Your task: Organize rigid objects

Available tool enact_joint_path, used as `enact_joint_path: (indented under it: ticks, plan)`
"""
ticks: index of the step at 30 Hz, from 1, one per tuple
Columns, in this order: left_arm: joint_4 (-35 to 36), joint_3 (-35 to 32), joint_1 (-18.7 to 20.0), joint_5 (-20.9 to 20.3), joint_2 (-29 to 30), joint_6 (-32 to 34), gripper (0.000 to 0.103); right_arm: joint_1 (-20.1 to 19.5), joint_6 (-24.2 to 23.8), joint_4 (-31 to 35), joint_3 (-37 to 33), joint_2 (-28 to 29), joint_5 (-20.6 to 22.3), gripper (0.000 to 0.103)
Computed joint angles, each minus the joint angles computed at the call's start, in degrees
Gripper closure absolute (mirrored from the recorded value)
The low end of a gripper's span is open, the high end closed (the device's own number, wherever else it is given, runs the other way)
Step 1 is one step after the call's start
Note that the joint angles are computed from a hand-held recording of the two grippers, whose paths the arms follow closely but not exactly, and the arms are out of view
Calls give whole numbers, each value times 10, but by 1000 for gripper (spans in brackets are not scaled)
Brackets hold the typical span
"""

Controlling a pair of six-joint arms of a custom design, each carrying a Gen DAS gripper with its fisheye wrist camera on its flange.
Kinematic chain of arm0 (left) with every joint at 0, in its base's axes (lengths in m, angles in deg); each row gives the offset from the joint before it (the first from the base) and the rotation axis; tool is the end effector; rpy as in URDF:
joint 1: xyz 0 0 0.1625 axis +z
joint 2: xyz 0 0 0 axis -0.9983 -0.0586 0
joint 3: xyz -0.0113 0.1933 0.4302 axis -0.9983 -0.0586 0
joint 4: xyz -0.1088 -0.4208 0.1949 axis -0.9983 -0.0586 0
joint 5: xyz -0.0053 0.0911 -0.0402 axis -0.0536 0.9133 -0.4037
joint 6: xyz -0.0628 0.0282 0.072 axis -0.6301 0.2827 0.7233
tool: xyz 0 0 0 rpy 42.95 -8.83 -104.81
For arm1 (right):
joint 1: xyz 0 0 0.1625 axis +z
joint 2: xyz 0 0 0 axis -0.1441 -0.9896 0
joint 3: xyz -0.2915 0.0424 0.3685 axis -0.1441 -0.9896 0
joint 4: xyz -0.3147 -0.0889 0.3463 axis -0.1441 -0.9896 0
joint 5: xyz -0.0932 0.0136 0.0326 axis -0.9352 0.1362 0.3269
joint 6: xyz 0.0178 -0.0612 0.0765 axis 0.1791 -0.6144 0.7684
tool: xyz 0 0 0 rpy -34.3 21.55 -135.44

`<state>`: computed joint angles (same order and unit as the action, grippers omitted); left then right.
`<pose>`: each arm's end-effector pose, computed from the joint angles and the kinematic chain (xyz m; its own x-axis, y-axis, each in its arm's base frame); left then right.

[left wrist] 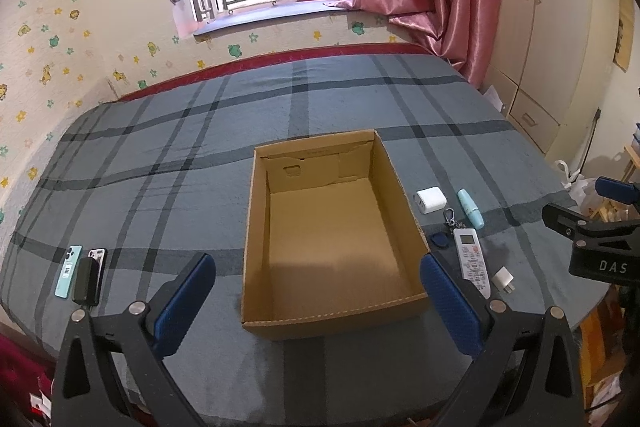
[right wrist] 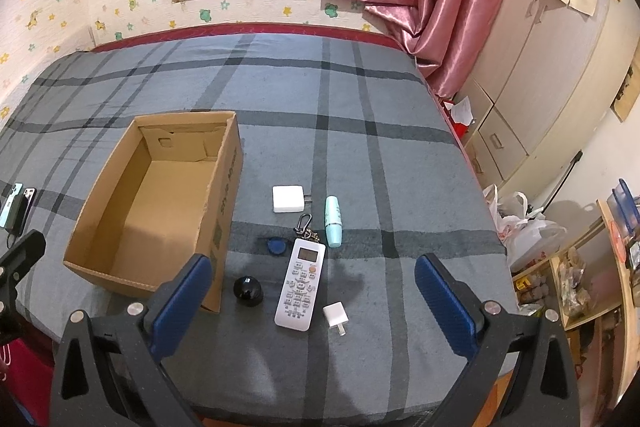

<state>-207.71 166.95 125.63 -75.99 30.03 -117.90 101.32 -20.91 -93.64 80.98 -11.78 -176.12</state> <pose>-0.4883 -0.6839 0.0692 -0.6453 -0.1952 -0.7386 0.4064 0.7309 -0.5483 0.1218 -0.7681 0.4345 -0.5852 -0.2903 0.7571 -0.6429 0.7351 -0.2151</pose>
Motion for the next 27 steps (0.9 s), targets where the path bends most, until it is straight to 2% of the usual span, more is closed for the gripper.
enact_joint_path:
  ticks: [14,21,24,27]
  plan:
    - [-49,-4,19,-7,2,43,0,-3,4,6,-28,25,-9,0]
    - [-62,4,44,-10,-4,51,0,-7,3,9,-40,38,-14,0]
    - [-57,4,60,3,-2,61,0,-10,2,7,-45,45,-14,0]
    - [-59,5,74,-6,-2,61,0,-13,1,8,-50,52,-15,0]
